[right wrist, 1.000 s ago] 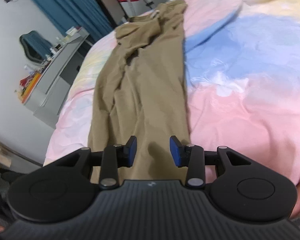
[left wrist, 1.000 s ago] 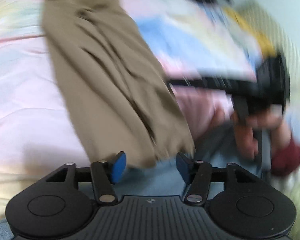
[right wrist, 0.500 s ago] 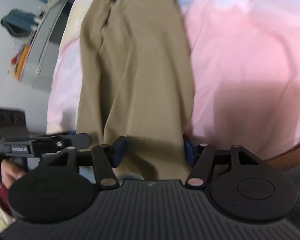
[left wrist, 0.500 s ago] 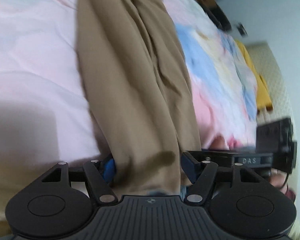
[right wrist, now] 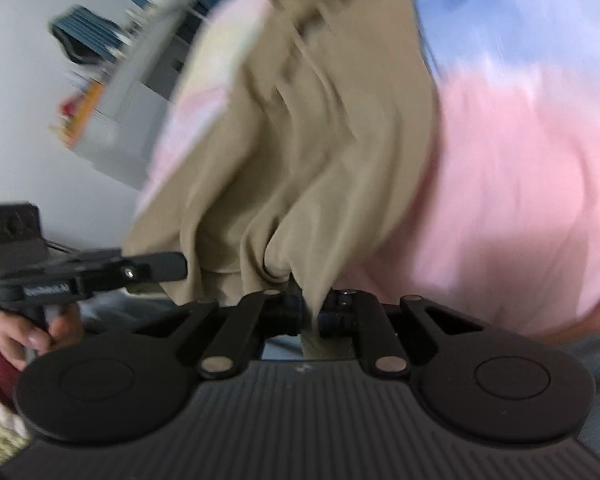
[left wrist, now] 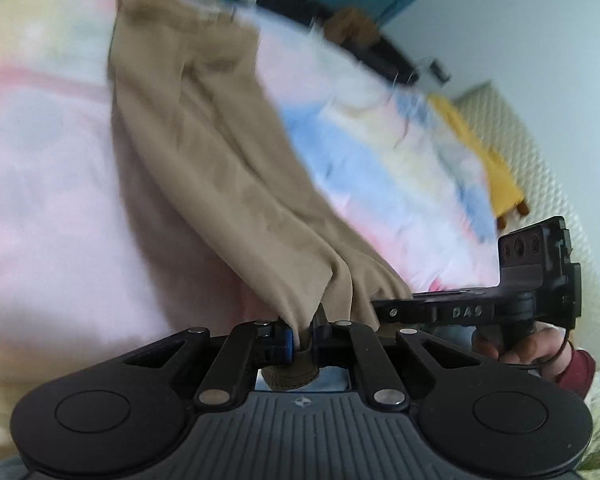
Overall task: Fold clothes
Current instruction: 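Grasp the strip hem with both grippers and lift it toward the collar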
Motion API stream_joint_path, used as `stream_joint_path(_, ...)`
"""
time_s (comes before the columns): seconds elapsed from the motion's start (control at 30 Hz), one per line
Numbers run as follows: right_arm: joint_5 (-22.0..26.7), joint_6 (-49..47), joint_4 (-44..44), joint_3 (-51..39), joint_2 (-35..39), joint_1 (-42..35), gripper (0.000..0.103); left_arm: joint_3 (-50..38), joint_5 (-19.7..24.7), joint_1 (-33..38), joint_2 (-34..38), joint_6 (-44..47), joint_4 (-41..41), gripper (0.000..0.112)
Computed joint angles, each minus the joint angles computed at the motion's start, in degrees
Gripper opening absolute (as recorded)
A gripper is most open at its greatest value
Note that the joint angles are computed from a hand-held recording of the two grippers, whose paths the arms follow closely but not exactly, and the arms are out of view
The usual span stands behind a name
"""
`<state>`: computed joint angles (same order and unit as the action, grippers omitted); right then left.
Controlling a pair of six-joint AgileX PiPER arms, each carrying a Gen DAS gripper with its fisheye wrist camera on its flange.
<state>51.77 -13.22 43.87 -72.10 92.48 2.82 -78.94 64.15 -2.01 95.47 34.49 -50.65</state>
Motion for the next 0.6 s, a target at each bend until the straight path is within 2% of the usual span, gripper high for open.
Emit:
stream_joint_path(0.2,4.90,1.69,-0.47,-16.15,-2.70,-3.17,0.010,-9.95,0.74,-1.62,-5.52,-10.65,2.76,0.008)
stream_joint_path(0.3,6.61,-0.39,1.68,-19.56,-3.56,-5.79,0.010,-9.86,1.04,-3.00,-9.21,-12.56,3.47,0.008)
stream_joint_path(0.4,6.16,-7.21,4.92,-11.86,-8.76,-8.09,0.010,-2.88,1.74,-3.70,-14.28,-11.92,3.24,0.008)
stream_joint_path(0.6,7.45,-19.11,10.51,11.93,-19.71,-11.29,0.010,21.60,-1.41,-4.42,-25.70,-7.97,0.13,0.008)
